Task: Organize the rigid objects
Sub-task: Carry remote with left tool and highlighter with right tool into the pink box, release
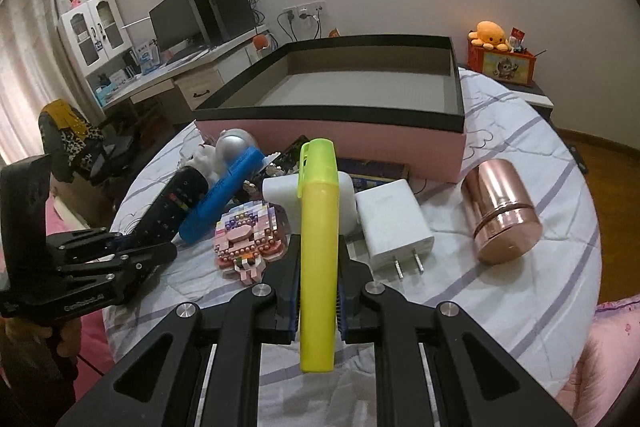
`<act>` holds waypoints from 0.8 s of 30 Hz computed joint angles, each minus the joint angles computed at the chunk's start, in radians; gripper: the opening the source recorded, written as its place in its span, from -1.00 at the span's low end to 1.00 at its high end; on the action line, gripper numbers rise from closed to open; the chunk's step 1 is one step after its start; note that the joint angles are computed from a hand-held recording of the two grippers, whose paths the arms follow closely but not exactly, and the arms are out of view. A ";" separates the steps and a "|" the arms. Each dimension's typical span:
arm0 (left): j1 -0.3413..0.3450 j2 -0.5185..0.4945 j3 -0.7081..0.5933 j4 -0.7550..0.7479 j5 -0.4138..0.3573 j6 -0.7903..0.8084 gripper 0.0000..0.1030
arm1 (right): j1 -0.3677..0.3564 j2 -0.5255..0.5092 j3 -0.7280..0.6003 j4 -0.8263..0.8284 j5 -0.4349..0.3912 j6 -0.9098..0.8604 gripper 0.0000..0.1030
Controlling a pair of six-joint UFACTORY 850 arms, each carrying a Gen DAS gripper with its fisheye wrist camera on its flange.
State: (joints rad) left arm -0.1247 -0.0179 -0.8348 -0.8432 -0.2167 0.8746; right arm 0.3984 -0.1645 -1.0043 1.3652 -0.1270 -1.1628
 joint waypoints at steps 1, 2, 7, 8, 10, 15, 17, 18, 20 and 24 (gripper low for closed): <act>-0.002 0.002 0.000 0.012 0.002 -0.015 -0.66 | 0.001 0.000 0.001 0.026 0.000 -0.024 -0.74; -0.006 0.007 0.004 0.029 0.014 -0.029 -0.67 | 0.002 0.003 0.003 0.054 0.001 -0.054 -0.74; 0.005 0.029 0.000 -0.118 -0.004 0.122 -0.68 | 0.009 0.018 0.002 0.092 0.002 -0.101 -0.74; 0.005 0.030 -0.005 -0.115 -0.005 0.118 -0.68 | 0.009 0.020 0.000 0.107 0.004 -0.119 -0.74; 0.004 0.034 -0.014 -0.146 -0.008 0.146 -0.68 | 0.009 0.019 -0.010 0.096 0.003 -0.117 -0.74; 0.000 0.055 -0.032 -0.256 0.015 0.258 -0.68 | 0.011 0.004 -0.050 0.054 0.000 -0.092 -0.74; 0.011 0.061 -0.039 -0.338 -0.006 0.337 -0.68 | 0.011 -0.002 -0.065 0.057 -0.007 -0.104 -0.74; 0.012 0.064 -0.040 -0.343 -0.008 0.339 -0.68 | 0.010 -0.007 -0.074 0.053 -0.015 -0.106 -0.74; 0.008 0.056 -0.060 -0.314 0.003 0.317 -0.68 | 0.009 -0.013 -0.087 0.073 -0.022 -0.135 -0.74; 0.001 0.021 -0.115 -0.322 -0.002 0.310 -0.68 | 0.005 -0.046 -0.133 0.023 -0.029 -0.098 -0.74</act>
